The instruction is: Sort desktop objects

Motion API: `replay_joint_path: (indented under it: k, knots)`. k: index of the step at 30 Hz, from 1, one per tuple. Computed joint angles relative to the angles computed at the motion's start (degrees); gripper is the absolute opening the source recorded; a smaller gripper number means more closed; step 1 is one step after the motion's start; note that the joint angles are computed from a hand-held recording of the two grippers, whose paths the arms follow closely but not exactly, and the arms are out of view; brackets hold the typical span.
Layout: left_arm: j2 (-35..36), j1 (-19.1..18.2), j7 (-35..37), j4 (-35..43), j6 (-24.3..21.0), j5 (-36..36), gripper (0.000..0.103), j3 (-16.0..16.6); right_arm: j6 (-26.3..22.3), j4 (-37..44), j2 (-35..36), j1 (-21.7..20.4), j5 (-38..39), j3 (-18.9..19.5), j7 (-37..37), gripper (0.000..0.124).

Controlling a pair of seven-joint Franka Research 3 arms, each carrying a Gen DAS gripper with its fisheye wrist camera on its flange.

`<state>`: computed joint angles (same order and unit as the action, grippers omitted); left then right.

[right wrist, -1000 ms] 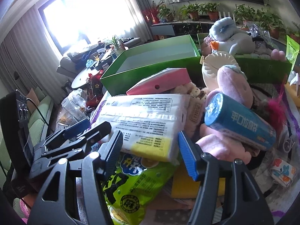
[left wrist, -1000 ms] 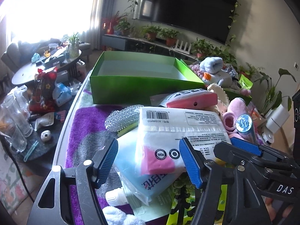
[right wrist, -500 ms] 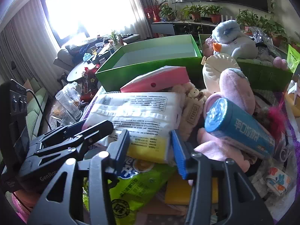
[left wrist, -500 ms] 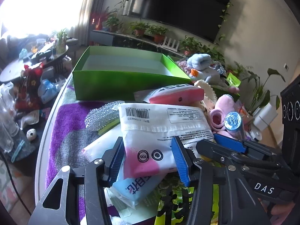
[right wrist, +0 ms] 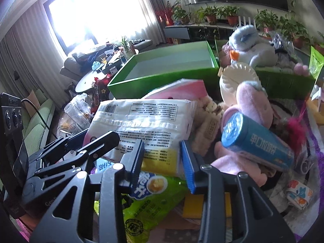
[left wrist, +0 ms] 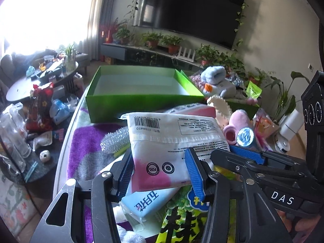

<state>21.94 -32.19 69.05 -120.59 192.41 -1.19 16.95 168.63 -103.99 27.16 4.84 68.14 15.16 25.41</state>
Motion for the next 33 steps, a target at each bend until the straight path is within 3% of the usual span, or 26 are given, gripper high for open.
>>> replay_joint_path:
  k: [17, 29, 33]
  knots:
    - [-1.3, -5.3, 6.6, 0.9, 1.7, -6.9, 0.052, 5.6, 0.6, 2.2, -1.8, 0.8, 4.6, 0.3, -6.1, 0.037]
    - [-1.1, -2.9, 11.1, 3.6, 2.7, -11.1, 0.052, 4.2, 1.3, 6.1, -1.1, 1.8, 3.0, 0.3, -7.5, 0.037]
    - [-0.2, -3.7, 12.5, 5.4, 2.2, -12.0, 0.052, 5.6, 1.7, 8.0, -0.2, 1.8, 2.6, 0.7, -7.9, 0.037]
